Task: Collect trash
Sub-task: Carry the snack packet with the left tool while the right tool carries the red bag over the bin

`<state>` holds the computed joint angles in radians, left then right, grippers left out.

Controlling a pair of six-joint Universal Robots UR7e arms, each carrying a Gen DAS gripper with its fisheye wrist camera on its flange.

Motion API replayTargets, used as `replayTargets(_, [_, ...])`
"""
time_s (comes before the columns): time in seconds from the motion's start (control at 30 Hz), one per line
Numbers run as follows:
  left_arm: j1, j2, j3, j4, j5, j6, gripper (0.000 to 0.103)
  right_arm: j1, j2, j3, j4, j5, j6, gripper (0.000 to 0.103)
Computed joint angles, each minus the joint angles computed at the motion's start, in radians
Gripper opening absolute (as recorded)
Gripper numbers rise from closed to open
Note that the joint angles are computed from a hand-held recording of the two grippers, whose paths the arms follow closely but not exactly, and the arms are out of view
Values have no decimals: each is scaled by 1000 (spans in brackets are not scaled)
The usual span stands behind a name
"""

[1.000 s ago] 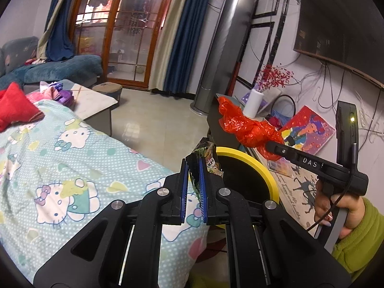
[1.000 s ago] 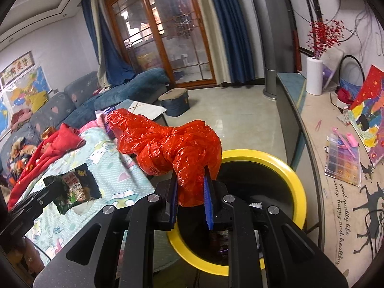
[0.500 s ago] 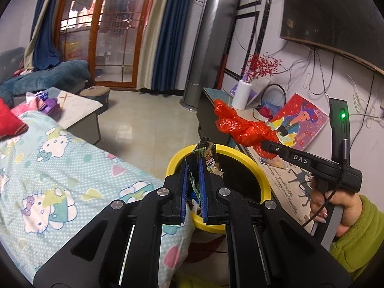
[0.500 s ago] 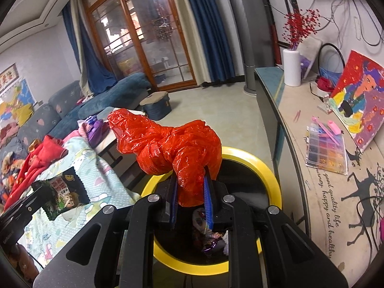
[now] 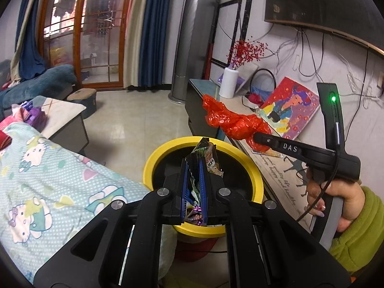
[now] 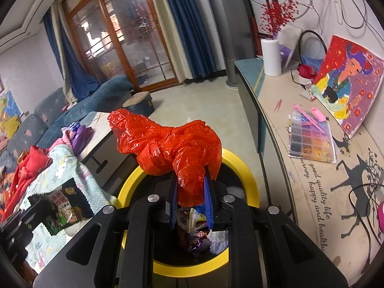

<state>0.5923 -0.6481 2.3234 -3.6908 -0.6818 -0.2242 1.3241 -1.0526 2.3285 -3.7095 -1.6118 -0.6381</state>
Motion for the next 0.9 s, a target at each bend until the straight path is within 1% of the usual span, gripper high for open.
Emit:
replayTargets(0.37, [24,38,-46,46,-43,23,5,-38,-5,-24,51,13,36,19])
replayTargets(0.5, [37,53,-61,50,-58,42,5,-41,-3,-36,81,11,42,20])
replayTargets(0.83, [66,74,-100,94,-88,35,5,-43,11,-50,119,6,43,20])
replayTargets(0.9, [71,77,-107,102,-91,30,5,-44,12,-52,129,5,44,22])
